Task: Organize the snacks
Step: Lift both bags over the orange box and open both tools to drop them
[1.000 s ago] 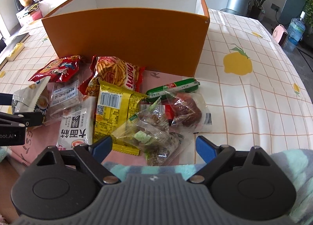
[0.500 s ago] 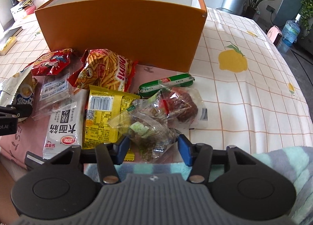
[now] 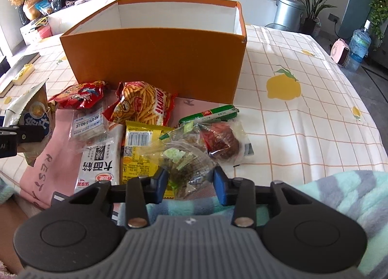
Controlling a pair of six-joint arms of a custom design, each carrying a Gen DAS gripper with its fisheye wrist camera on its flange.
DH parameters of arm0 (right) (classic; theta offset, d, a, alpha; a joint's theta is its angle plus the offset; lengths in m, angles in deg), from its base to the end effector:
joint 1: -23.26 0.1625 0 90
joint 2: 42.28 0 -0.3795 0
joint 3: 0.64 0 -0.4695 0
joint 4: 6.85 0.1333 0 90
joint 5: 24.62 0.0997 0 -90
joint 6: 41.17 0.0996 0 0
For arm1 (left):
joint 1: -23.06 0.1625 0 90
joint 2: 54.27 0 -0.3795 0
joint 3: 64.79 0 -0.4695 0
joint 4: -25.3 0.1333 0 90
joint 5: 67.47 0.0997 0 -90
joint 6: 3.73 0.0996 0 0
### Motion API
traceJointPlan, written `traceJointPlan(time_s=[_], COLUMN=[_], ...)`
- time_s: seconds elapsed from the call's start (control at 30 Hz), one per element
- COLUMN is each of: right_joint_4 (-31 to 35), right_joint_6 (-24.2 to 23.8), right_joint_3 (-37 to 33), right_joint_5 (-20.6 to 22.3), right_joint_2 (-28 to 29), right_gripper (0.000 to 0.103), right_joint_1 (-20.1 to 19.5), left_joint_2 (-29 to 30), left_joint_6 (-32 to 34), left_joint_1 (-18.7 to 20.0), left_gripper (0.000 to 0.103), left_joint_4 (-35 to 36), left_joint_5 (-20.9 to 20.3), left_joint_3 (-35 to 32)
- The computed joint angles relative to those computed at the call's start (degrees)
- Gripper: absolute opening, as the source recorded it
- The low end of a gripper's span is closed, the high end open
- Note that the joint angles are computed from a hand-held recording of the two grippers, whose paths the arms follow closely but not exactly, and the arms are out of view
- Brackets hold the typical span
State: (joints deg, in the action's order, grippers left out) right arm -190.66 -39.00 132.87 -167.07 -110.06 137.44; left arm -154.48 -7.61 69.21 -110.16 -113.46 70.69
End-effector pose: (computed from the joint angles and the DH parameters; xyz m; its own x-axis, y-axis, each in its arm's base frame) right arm 0.2351 -0.3910 0.0792 -0.7220 0.1212 0.6812 -0.3343 0.8009 -0.4969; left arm -0.1497 -0.4481 0.2120 -0.6486 0.3606 -0.6703 0.6394 0.7359 -0.2228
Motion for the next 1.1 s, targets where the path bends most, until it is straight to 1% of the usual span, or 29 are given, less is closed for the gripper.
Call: traceJointPlan(time_s=[0.1, 0.17, 0.3, 0.47, 0.57, 0.67, 0.73, 0.83, 0.97, 1.03, 1.1], right_joint_4=[0.3, -0.3, -1.8, -2.3, -1.5, -1.3, -0.4, 2.9, 7.2, 10.7, 14.6], right_joint_6=[0.4, -0.2, -4.6, -11.1, -14.4, -18.0, -19.9, -20.6, -21.8, -19.8, -17.3], right_joint_3=[1.0, 1.1, -0.8, -6.0, -9.8, -14.2, -17.2, -21.4, -26.4, -28.5, -30.1], right_joint_5=[2.0, 2.9, 4.0, 7.1, 9.1, 9.3, 9.8, 10.7, 10.4, 10.8, 12.5], right_joint_2=[-3.1, -4.7, -5.5, -4.2, -2.7, 0.0, 1.7, 4.2, 7.7, 9.2, 9.9], right_gripper=[0.037, 0.037, 0.037, 0.037, 0.037, 0.037, 0.037, 0.037, 0.037, 0.037, 0.037], right_joint_1=[0.6, 1.1, 2.4, 2.8, 2.4, 1.6, 0.7, -1.3, -4.1, -5.7, -7.4], left_joint_2=[-1.1, -1.1, 0.7, 5.6, 9.9, 15.0, 17.9, 22.2, 28.0, 30.7, 32.6], left_joint_6=[0.4, 1.0, 3.2, 8.3, 10.7, 14.3, 15.0, 14.0, 14.0, 13.4, 13.4], left_joint_1=[-0.9, -1.4, -1.8, -2.0, -1.4, -0.7, 0.4, 2.6, 5.0, 6.4, 7.3], left_gripper=[0.048, 0.048, 0.046, 0.046, 0.046, 0.046, 0.046, 0.046, 0.046, 0.046, 0.046], left_joint_4=[-1.2, -2.5, -6.4, -12.8, -15.4, -18.1, -17.7, -15.0, -10.6, -7.9, -5.1], left_joint_5=[-1.0, -1.7, -3.0, -3.5, -4.1, -3.4, -4.7, -6.9, -5.7, -6.2, -6.2], left_joint_3=[-0.1, -0.6, -2.6, -6.5, -10.3, -14.4, -17.5, -22.3, -27.9, -30.9, -32.9])
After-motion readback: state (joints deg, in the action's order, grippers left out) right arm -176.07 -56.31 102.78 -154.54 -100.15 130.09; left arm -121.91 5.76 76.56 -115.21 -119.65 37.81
